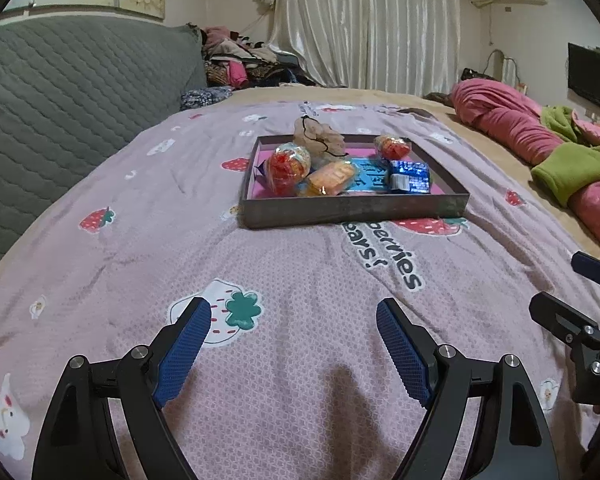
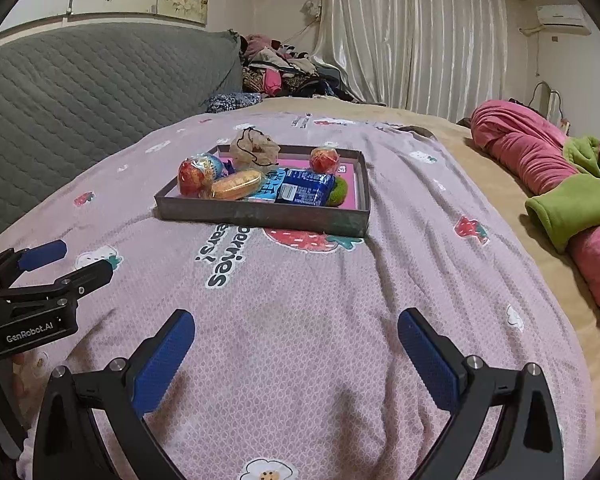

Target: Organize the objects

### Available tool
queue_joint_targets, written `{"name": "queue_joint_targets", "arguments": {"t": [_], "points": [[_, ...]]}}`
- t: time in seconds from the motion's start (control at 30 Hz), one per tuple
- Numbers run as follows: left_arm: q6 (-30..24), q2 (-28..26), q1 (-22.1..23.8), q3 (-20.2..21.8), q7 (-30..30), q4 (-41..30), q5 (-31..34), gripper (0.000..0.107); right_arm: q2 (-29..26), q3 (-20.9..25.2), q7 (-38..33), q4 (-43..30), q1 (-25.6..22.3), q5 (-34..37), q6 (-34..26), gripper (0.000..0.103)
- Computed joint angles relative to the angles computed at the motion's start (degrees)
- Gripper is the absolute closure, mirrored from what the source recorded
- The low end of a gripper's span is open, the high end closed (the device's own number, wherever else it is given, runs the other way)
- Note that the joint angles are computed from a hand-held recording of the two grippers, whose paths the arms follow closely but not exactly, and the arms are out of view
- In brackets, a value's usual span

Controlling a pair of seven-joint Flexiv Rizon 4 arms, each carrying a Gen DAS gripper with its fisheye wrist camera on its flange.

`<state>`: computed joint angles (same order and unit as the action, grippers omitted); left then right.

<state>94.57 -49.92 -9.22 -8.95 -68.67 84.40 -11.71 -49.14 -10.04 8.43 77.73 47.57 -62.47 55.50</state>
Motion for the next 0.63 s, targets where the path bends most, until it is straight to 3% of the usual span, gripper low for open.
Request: {"name": "queue_joint_targets", "arguments": {"t": [0.13, 0.4, 0.63], "points": [[0.2, -0.3, -0.7, 1.1, -0.7, -0.5, -0.2, 0.021, -0.2, 0.2, -1.0, -0.3, 0.0, 0.3, -0.5, 0.000], [2.1, -0.8, 1.2, -1.8, 0.6, -0.4, 1.1, 0.021, -0.7, 0.3, -2.3, -1.0, 0.2, 1.1, -1.7, 0.000], [1.7, -1.0, -0.9, 1.4, -0.8, -1.1, 0.1, 0.021, -0.8, 0.4, -2.7, -1.2, 0.2, 1.8, -2.2, 0.000]]}}
